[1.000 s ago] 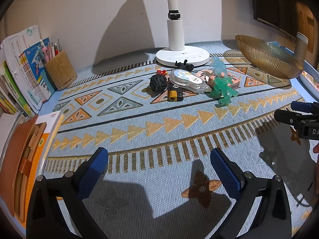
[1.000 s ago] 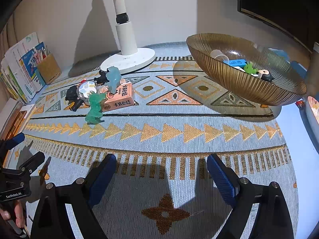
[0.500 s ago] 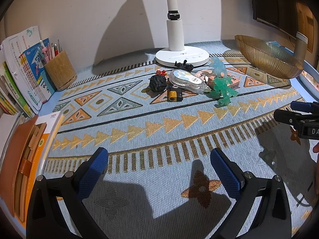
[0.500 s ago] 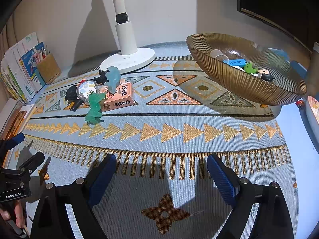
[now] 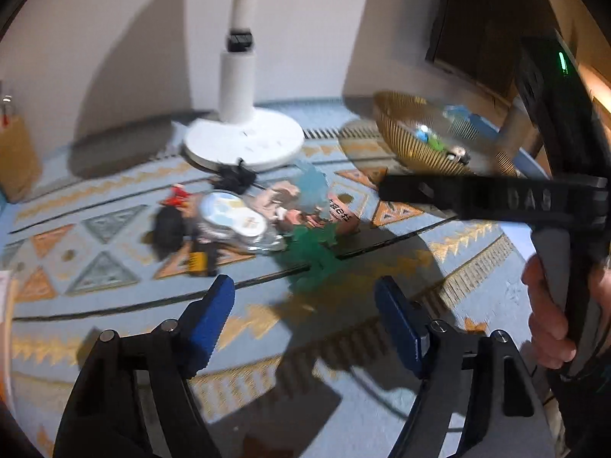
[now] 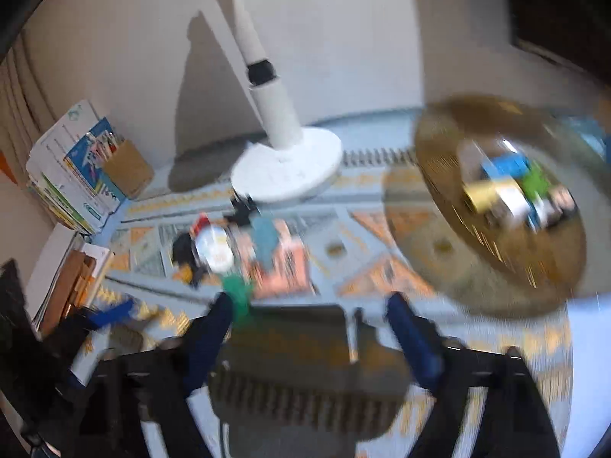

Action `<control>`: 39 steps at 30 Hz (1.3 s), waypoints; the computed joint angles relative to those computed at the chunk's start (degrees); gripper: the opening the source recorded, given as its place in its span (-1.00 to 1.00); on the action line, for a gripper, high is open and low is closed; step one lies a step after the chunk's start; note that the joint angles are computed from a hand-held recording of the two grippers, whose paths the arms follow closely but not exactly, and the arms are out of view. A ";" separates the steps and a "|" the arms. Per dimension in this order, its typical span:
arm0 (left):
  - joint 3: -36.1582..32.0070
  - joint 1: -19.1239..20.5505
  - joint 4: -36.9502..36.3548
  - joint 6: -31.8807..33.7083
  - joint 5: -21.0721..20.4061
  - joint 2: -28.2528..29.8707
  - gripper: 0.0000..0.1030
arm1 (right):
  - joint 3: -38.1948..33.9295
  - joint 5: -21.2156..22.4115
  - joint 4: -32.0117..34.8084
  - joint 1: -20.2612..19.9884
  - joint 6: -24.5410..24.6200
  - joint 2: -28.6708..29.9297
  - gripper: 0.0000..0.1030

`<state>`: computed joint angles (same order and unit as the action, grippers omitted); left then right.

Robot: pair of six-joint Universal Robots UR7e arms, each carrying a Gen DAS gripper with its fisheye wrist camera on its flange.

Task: Organize rigid objects
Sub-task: 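Grasp the green translucent figure with left tool while right tool grasps blue translucent figure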

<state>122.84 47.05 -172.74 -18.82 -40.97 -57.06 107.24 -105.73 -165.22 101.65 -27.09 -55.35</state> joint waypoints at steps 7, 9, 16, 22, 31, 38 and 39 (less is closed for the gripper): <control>-4.53 2.31 0.76 1.79 -0.92 4.20 0.22 | -9.16 1.47 6.89 0.12 1.53 7.33 0.23; -5.03 2.85 1.12 1.87 -1.35 4.56 0.12 | -10.90 1.03 8.42 0.10 1.78 8.79 0.14; -3.85 2.28 -3.33 3.73 -1.82 4.65 -0.15 | -11.43 1.22 8.14 0.30 -0.12 10.01 -0.51; 2.01 -1.94 -6.30 0.63 -1.29 0.04 -0.15 | -6.44 4.91 7.44 -0.22 1.31 3.10 -0.51; 11.35 -6.14 -2.11 -14.30 6.16 -5.56 -0.15 | 10.85 4.63 2.39 -3.92 -4.45 -10.81 -0.51; 10.56 -6.36 4.49 -17.08 14.02 -3.19 -0.14 | 19.03 -0.33 -9.73 -5.58 -13.82 -10.21 -0.51; 10.84 -6.70 5.88 -17.97 14.17 -3.67 -0.14 | 19.80 -0.39 -10.13 -5.95 -14.64 -10.33 -0.48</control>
<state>133.68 40.35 -166.87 -36.79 -26.80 -60.73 127.04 -106.12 -175.34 95.70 -41.73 -65.68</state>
